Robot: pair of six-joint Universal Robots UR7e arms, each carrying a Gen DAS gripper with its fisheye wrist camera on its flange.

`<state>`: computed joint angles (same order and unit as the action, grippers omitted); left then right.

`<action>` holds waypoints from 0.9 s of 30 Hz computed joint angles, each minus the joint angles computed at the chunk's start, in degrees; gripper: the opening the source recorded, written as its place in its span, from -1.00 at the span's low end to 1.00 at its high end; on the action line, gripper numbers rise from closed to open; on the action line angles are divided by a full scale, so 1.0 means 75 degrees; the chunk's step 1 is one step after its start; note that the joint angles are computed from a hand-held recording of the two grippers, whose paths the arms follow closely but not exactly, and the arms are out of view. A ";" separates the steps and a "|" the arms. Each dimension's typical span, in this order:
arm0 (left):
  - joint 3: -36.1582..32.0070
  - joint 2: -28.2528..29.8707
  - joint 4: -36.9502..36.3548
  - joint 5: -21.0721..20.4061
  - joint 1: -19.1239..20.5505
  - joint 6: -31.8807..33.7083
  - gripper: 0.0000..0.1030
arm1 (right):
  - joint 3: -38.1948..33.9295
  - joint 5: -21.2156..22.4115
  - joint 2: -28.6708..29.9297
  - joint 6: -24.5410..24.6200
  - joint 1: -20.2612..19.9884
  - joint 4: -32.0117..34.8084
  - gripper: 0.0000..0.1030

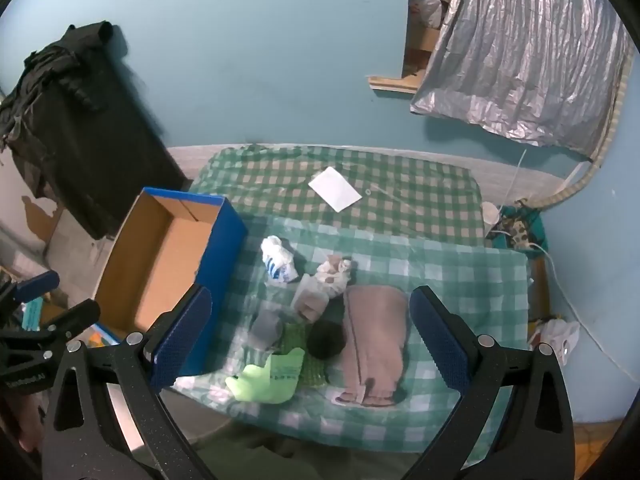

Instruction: Organize soft objects

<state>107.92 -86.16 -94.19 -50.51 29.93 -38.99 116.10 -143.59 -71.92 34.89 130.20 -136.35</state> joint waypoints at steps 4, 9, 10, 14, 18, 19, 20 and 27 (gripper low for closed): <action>-0.0048 0.0064 0.0013 -0.0041 0.0007 0.0040 0.70 | -0.0008 0.0009 -0.0003 0.0012 -0.0002 0.0033 0.93; -0.0037 0.0062 0.0008 -0.0050 -0.0004 0.0018 0.70 | 0.0017 0.0024 0.0003 -0.0051 -0.0013 -0.0031 0.93; -0.0029 0.0060 -0.0005 -0.0054 -0.0011 0.0010 0.70 | 0.0063 0.0045 -0.0009 -0.0153 -0.0054 -0.0122 0.93; -0.0019 0.0075 -0.0005 -0.0045 -0.0022 0.0003 0.70 | 0.0088 0.0067 -0.0024 -0.0217 -0.0071 -0.0182 0.93; 0.0008 0.0067 -0.0048 -0.0039 -0.0032 -0.0016 0.70 | 0.0194 0.0083 -0.0080 -0.0382 -0.0120 -0.0316 0.93; 0.0022 0.0071 -0.0060 -0.0039 -0.0045 -0.0036 0.70 | 0.0225 0.0085 -0.0101 -0.0418 -0.0135 -0.0348 0.93; 0.0021 0.0110 -0.0077 -0.0037 -0.0066 -0.0061 0.70 | 0.0194 0.0089 -0.0088 -0.0414 -0.0138 -0.0326 0.93; 0.0013 0.0233 -0.0111 -0.0012 -0.0091 -0.0148 0.70 | 0.0175 0.0093 -0.0089 -0.0407 -0.0149 -0.0280 0.93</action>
